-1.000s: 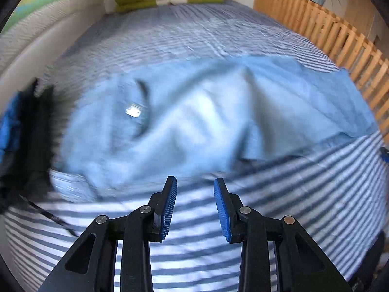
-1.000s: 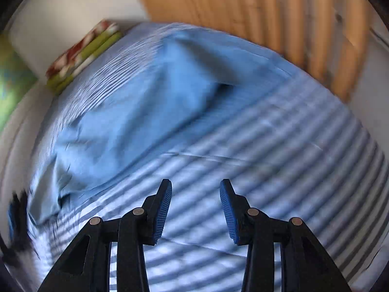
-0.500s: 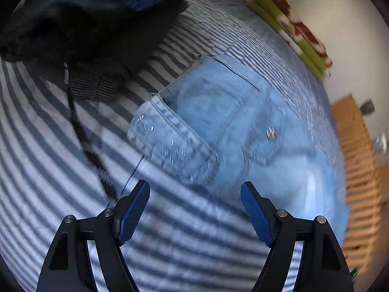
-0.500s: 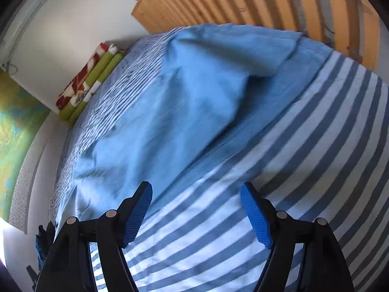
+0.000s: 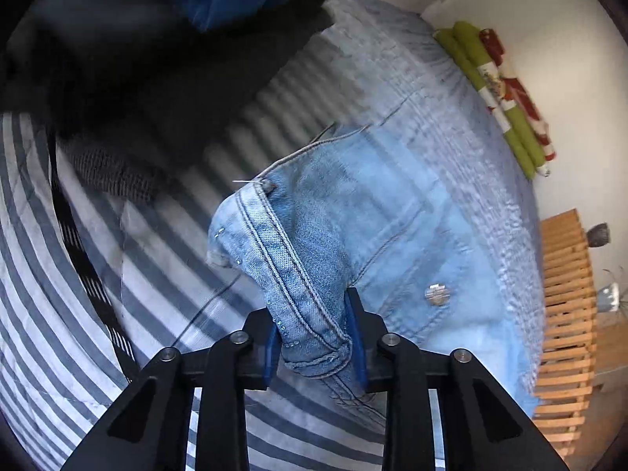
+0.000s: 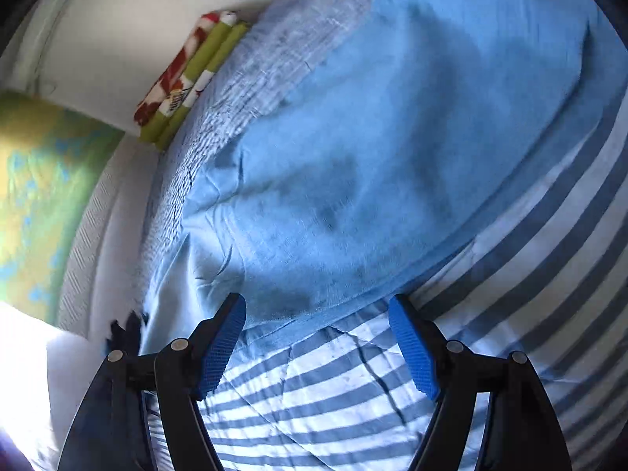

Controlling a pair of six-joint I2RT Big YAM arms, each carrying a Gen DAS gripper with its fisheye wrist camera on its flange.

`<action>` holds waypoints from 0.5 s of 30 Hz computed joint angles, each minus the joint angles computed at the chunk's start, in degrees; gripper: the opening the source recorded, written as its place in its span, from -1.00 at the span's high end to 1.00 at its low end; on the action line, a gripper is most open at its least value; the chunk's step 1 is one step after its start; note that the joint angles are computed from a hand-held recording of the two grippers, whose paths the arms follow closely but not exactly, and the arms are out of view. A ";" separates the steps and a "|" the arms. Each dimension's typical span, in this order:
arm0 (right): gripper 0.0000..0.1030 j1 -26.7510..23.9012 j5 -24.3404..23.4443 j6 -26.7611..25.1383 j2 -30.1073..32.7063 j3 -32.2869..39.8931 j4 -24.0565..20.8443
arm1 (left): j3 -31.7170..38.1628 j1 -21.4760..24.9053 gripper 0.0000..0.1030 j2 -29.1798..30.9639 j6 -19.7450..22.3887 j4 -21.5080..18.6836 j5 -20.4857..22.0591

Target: Fold large clothes

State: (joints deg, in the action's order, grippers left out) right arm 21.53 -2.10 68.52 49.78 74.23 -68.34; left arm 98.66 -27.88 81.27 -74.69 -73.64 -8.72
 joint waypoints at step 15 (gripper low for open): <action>-0.58 7.20 6.40 3.43 8.15 4.11 4.59 | 31.18 1.49 0.49 10.73 8.97 -18.28 -4.48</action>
State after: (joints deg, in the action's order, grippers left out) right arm 28.73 4.30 71.95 57.92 78.34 -63.76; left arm 129.84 -26.39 92.00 -65.72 -91.93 -13.20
